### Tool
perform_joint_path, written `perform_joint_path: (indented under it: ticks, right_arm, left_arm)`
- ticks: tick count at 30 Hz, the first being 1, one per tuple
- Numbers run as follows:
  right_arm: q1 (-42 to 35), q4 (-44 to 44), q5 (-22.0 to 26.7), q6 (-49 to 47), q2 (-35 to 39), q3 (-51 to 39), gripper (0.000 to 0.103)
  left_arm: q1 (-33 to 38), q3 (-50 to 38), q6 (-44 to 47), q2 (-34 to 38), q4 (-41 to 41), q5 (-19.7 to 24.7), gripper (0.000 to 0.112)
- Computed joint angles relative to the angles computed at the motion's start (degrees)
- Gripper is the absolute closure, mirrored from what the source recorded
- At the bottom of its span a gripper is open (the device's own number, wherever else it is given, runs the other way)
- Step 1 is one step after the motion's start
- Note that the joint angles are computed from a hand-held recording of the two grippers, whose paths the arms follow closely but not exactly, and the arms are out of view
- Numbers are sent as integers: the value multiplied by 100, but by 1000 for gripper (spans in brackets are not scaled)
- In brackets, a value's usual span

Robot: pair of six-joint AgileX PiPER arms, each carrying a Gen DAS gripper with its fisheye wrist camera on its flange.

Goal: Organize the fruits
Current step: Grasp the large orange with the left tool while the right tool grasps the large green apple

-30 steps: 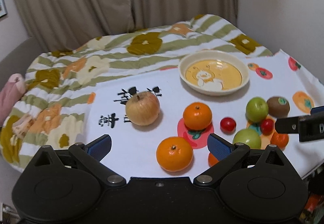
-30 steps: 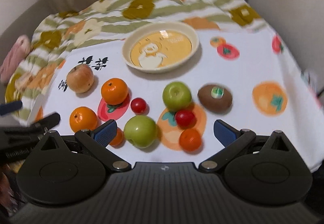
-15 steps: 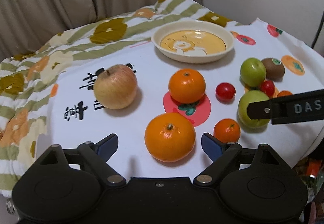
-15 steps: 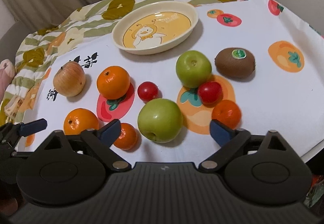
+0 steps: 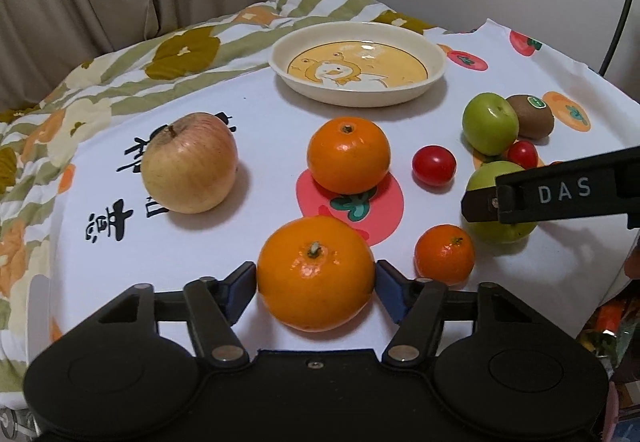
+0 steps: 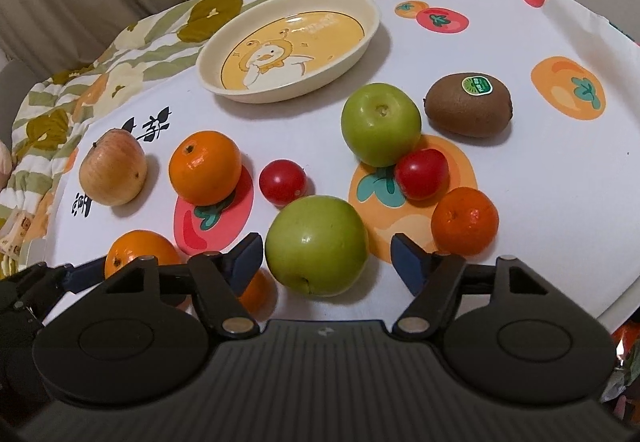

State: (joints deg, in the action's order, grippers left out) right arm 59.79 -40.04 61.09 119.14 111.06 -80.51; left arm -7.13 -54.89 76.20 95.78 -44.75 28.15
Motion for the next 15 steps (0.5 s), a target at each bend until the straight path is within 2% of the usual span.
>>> perform_joint_path:
  ticks: [5,13,15]
  right_arm:
    - [-115,95,-190,-68,-49,74,19]
    - [-163,308,-163,-387,28,-66,24]
    - [-165,302,-218,-508,29,-77,32]
  left_arm:
    - [46,-56,-22,39,-30,91,45]
    - [33,-10,63,3,-74,38,45]
    - [34,-16,4,-1,-39,44,46]
